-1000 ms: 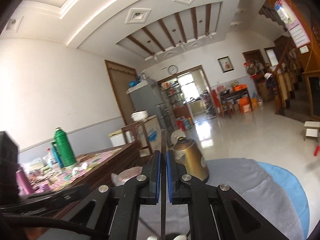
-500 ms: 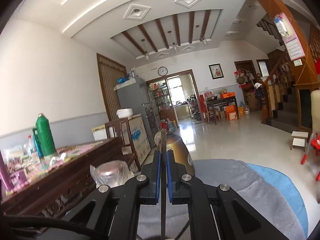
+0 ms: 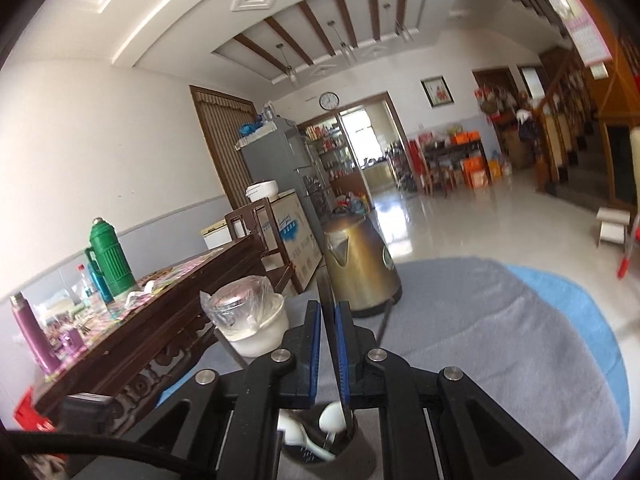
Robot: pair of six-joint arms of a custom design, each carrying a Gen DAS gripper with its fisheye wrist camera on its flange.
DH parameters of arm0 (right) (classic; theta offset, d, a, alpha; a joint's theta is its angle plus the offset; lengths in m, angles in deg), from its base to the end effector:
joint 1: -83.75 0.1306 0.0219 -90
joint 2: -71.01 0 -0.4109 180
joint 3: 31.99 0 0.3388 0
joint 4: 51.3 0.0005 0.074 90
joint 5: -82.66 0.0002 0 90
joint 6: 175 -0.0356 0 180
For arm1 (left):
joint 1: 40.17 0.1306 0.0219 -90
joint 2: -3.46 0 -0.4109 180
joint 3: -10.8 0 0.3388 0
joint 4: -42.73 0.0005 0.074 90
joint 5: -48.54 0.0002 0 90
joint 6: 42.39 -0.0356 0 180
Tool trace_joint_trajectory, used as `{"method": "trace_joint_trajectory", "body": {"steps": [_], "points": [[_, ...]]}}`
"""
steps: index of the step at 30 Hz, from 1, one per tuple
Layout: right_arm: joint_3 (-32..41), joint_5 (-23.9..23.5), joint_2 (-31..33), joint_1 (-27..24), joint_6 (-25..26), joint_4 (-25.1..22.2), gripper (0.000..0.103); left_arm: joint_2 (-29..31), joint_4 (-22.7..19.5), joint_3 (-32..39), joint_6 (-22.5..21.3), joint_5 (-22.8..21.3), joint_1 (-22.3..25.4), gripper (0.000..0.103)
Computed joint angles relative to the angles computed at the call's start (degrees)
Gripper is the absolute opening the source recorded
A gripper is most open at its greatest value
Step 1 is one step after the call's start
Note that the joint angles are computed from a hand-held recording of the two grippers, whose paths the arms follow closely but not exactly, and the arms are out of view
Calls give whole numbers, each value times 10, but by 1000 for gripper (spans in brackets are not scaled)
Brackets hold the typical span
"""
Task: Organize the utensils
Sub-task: 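Lower the chopsticks into the holder, opening the right gripper then the left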
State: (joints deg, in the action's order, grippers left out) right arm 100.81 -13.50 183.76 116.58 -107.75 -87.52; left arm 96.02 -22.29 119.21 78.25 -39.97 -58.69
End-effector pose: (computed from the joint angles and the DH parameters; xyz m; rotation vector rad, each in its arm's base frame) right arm 0.5058 0.3303 0.5950 -0.2462 1.9077 0.7646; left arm 0.4146 -0.1404 0.5506 -0.2491 2.4601 -0.4121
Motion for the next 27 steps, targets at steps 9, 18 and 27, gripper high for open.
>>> {"method": "trace_joint_trajectory", "body": {"steps": [9, 18, 27], "points": [[-125, -35, -82, -40, -35, 49, 10, 19, 0, 6, -9, 16, -1, 28], [-194, -36, -121, -62, 15, 25, 10, 13, -3, 17, -16, -3, -5, 7], [-245, -53, -138, -79, 5, 18, 10, 0, -18, 100, -36, -73, -29, 7]]}}
